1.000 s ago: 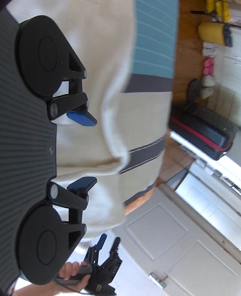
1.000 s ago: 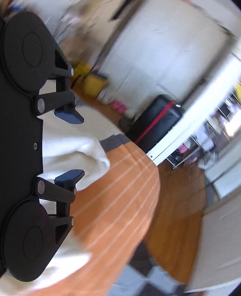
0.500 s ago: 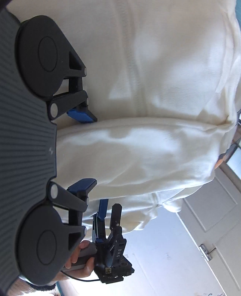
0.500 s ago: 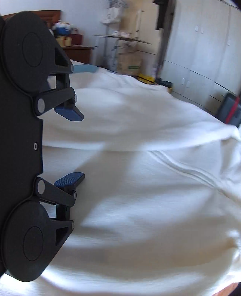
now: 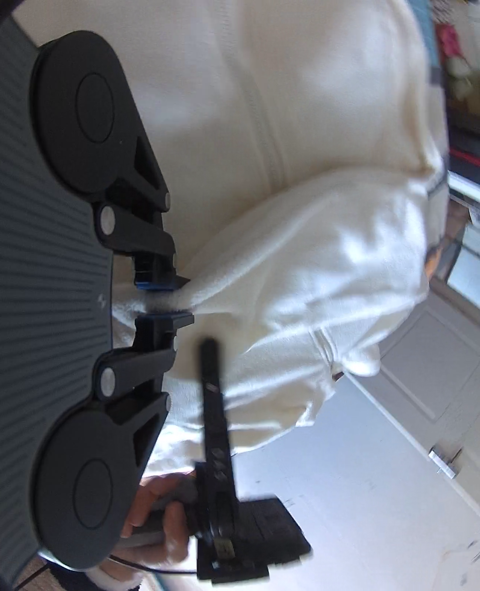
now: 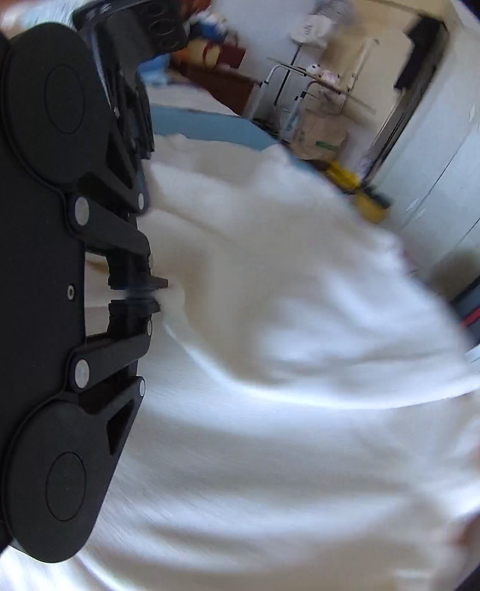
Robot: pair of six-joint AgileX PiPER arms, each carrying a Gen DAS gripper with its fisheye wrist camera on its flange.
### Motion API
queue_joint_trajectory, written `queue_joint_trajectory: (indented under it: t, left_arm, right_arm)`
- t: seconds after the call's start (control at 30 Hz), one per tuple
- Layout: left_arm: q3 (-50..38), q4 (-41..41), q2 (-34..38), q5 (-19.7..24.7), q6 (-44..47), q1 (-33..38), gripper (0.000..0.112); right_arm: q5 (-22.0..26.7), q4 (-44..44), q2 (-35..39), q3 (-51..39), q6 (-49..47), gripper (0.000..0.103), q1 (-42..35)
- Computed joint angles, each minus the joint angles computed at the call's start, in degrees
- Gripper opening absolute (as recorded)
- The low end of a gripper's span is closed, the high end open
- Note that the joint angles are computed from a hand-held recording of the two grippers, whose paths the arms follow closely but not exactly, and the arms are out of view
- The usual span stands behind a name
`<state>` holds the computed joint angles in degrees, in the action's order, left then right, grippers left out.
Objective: Fold clothes
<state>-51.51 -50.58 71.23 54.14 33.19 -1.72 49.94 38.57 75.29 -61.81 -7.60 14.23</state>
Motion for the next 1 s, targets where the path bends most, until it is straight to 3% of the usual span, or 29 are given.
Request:
queue_joint_trajectory:
  t: [0.07, 0.1, 0.17, 0.23, 0.33, 0.43, 0.5, 0.67, 0.77, 0.8, 0.83, 0.87, 1.0]
  left_arm:
    - [-3.8, -3.2, -0.4, 1.7, 0.6, -0.7, 0.01]
    - [-3.7, -6.4, -0.9, 0.1, 0.3, -2.0, 0.01]
    - [-2.3, -8.8, -1.9, -7.7, -6.1, -8.6, 0.013]
    - [-1.6, -2.0, 1.4, -13.5, -15.6, -16.9, 0.014]
    - [-2.2, 15.2, 8.6, -17.4, -29.3, -26.4, 0.013]
    - [1.5, 25.7, 7.7, -22.9, -39.9, -31.2, 0.012]
    - [2.2, 23.9, 6.6, -22.4, -39.4, -30.3, 0.013]
    - [2.1, 22.4, 3.3, -15.1, -36.1, -27.1, 0.017]
    - [0.2, 22.3, 2.6, -11.0, -33.2, -22.0, 0.027]
    - [0.0, 23.6, 1.6, -10.1, -32.8, -20.1, 0.038]
    - [0.5, 26.2, -0.6, -9.6, -32.5, -17.5, 0.047]
    - [1.1, 28.7, -2.8, -9.4, -31.6, -14.4, 0.049]
    - [2.6, 24.9, -5.4, -9.4, -13.8, 6.8, 0.051]
  right_arm:
    - [-1.3, -4.9, -4.8, -3.0, 0.2, 0.007, -1.1]
    - [-0.9, -5.3, -6.6, -4.1, -0.9, 0.007, -2.8]
    - [1.0, -6.3, -8.2, -5.4, -3.9, 0.007, -7.0]
    - [0.2, -12.4, -7.9, -4.1, -1.7, 0.007, -8.1]
    - [2.0, -17.2, -2.1, -0.8, 4.1, 0.007, -10.9]
    - [2.0, -17.0, 0.5, 0.2, 2.7, 0.007, -12.2]
    - [1.6, -15.8, 1.1, 0.0, 2.0, 0.008, -12.6]
    - [-1.7, -17.3, 4.6, -1.3, 6.8, 0.015, -7.9]
    - [-3.1, -27.6, 3.6, -1.5, 14.2, 0.03, -4.3]
    - [-3.3, -31.2, 2.3, -1.0, 16.8, 0.039, -3.3]
    - [-3.3, -34.5, 1.0, -0.5, 19.3, 0.048, -2.7]
    - [-3.5, -36.1, -0.2, -0.1, 20.6, 0.051, -2.9]
    - [-6.1, -36.8, -2.0, 0.7, 23.6, 0.052, -4.0]
